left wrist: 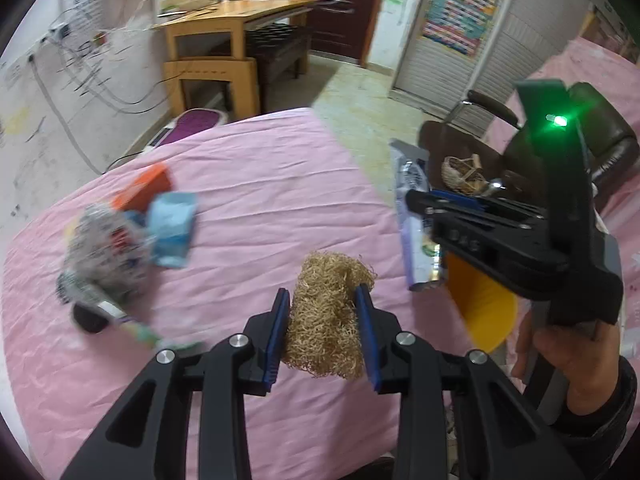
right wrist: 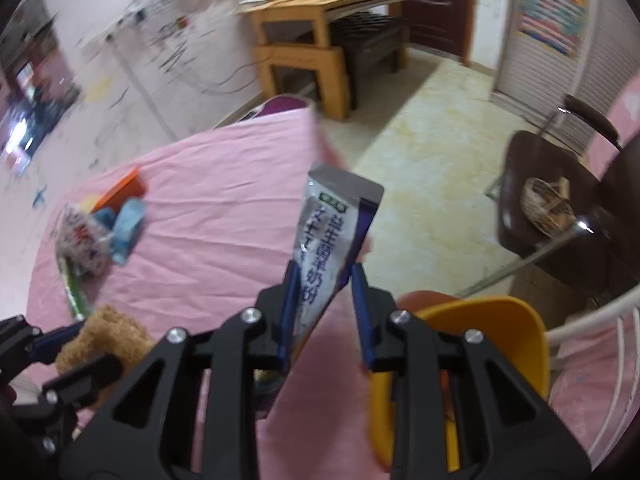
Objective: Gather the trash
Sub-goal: 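Carry the scrubber pad and milk tube to the yellow bin and release both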
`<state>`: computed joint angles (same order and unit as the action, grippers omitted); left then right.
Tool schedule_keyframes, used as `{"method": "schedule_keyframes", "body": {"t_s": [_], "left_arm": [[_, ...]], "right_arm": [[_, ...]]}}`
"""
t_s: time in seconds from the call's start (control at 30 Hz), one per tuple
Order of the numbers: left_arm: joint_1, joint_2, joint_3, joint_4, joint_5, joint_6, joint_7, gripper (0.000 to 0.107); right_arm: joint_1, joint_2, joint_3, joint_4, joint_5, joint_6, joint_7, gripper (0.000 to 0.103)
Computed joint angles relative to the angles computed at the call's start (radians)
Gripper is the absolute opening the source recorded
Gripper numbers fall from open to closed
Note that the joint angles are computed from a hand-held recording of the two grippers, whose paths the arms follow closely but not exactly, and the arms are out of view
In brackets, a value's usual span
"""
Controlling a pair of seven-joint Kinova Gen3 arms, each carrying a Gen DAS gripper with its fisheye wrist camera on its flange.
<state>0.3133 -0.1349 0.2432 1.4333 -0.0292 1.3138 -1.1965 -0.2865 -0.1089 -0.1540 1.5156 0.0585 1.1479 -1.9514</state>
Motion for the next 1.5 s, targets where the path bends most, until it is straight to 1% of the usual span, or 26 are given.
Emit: {"method": "schedule_keyframes", "body": {"t_s": [0.07, 0.13, 0.27, 0.37, 0.47, 0.53, 0.6, 0.63, 0.67, 0.7, 0.73, 0.8, 0.87, 0.9, 0.93, 0.97, 1.0, 1.07, 1.1, 1.13, 1.23, 1.27, 1.33, 1.4, 1.5], "left_arm": [[0.023, 0.039, 0.032, -0.029, -0.004, -0.012, 0.026, 0.03], [0.05, 0.071, 0.044, -0.048, 0.001, -0.03, 0.043, 0.03], [0.138, 0.162, 0.071, -0.087, -0.02, -0.084, 0.105, 0.03], [0.213, 0.235, 0.069, -0.111, -0.045, -0.118, 0.153, 0.03], [0.281, 0.294, 0.053, -0.14, -0.07, -0.135, 0.189, 0.03], [0.316, 0.322, 0.039, -0.155, -0.081, -0.139, 0.2, 0.03], [0.337, 0.349, 0.028, -0.173, -0.073, -0.141, 0.197, 0.04], [0.354, 0.362, 0.02, -0.184, -0.087, -0.131, 0.21, 0.046], [0.37, 0.373, 0.009, -0.189, -0.093, -0.133, 0.219, 0.063], [0.368, 0.375, 0.009, -0.185, -0.083, -0.145, 0.215, 0.081], [0.368, 0.375, 0.008, -0.183, -0.082, -0.152, 0.216, 0.085], [0.389, 0.372, -0.006, -0.179, -0.104, -0.154, 0.233, 0.087], [0.385, 0.36, -0.009, -0.168, -0.098, -0.157, 0.231, 0.087], [0.386, 0.343, -0.014, -0.156, -0.108, -0.159, 0.242, 0.087], [0.377, 0.331, -0.015, -0.147, -0.106, -0.162, 0.239, 0.087], [0.366, 0.305, -0.017, -0.127, -0.105, -0.17, 0.241, 0.087], [0.358, 0.288, -0.016, -0.122, -0.108, -0.164, 0.243, 0.088], [0.335, 0.24, -0.017, -0.093, -0.126, -0.163, 0.256, 0.088], [0.316, 0.213, -0.018, -0.077, -0.125, -0.164, 0.254, 0.088], [0.297, 0.188, -0.017, -0.063, -0.127, -0.161, 0.255, 0.088], [0.223, 0.101, -0.025, -0.016, -0.126, -0.15, 0.246, 0.088], [0.197, 0.062, -0.043, 0.006, -0.125, -0.145, 0.239, 0.088], [0.14, 0.016, -0.055, 0.028, -0.111, -0.138, 0.222, 0.088], [0.082, -0.028, -0.096, 0.047, -0.076, -0.125, 0.193, 0.088], [0.009, -0.071, -0.133, 0.065, -0.065, -0.098, 0.158, 0.088]], "right_arm": [[0.028, -0.034, 0.035, 0.034, -0.009, -0.001, 0.021, 0.025], [0.07, -0.069, 0.069, 0.078, -0.004, -0.005, 0.043, 0.025], [0.146, -0.121, 0.145, 0.173, -0.04, -0.02, 0.121, 0.025], [0.192, -0.136, 0.186, 0.232, -0.073, -0.036, 0.181, 0.025], [0.234, -0.142, 0.228, 0.29, -0.113, -0.058, 0.243, 0.025], [0.257, -0.142, 0.237, 0.317, -0.129, -0.07, 0.266, 0.025], [0.275, -0.137, 0.239, 0.335, -0.141, -0.076, 0.279, 0.025], [0.283, -0.133, 0.244, 0.345, -0.15, -0.082, 0.289, 0.025], [0.291, -0.134, 0.249, 0.354, -0.158, -0.085, 0.299, 0.025], [0.299, -0.133, 0.249, 0.36, -0.16, -0.089, 0.301, 0.025], [0.306, -0.133, 0.248, 0.364, -0.162, -0.09, 0.303, 0.025], [0.318, -0.135, 0.248, 0.368, -0.167, -0.089, 0.306, 0.025], [0.326, -0.136, 0.25, 0.367, -0.171, -0.087, 0.31, 0.026], [0.329, -0.138, 0.248, 0.367, -0.171, -0.084, 0.31, 0.032], [0.331, -0.14, 0.244, 0.363, -0.17, -0.079, 0.306, 0.049], [0.331, -0.141, 0.241, 0.36, -0.171, -0.077, 0.304, 0.058], [0.33, -0.146, 0.227, 0.355, -0.166, -0.077, 0.292, 0.069], [0.325, -0.154, 0.19, 0.347, -0.136, -0.075, 0.251, 0.072], [0.32, -0.152, 0.165, 0.338, -0.114, -0.069, 0.222, 0.074], [0.314, -0.149, 0.158, 0.333, -0.105, -0.067, 0.207, 0.078], [0.288, -0.145, 0.125, 0.316, -0.082, -0.058, 0.153, 0.079], [0.277, -0.144, 0.116, 0.309, -0.079, -0.055, 0.138, 0.079], [0.25, -0.137, 0.083, 0.283, -0.064, -0.047, 0.097, 0.079], [0.217, -0.123, 0.047, 0.248, -0.048, -0.04, 0.057, 0.08], [0.16, -0.094, -0.007, 0.189, -0.014, -0.029, -0.011, 0.084]]}}
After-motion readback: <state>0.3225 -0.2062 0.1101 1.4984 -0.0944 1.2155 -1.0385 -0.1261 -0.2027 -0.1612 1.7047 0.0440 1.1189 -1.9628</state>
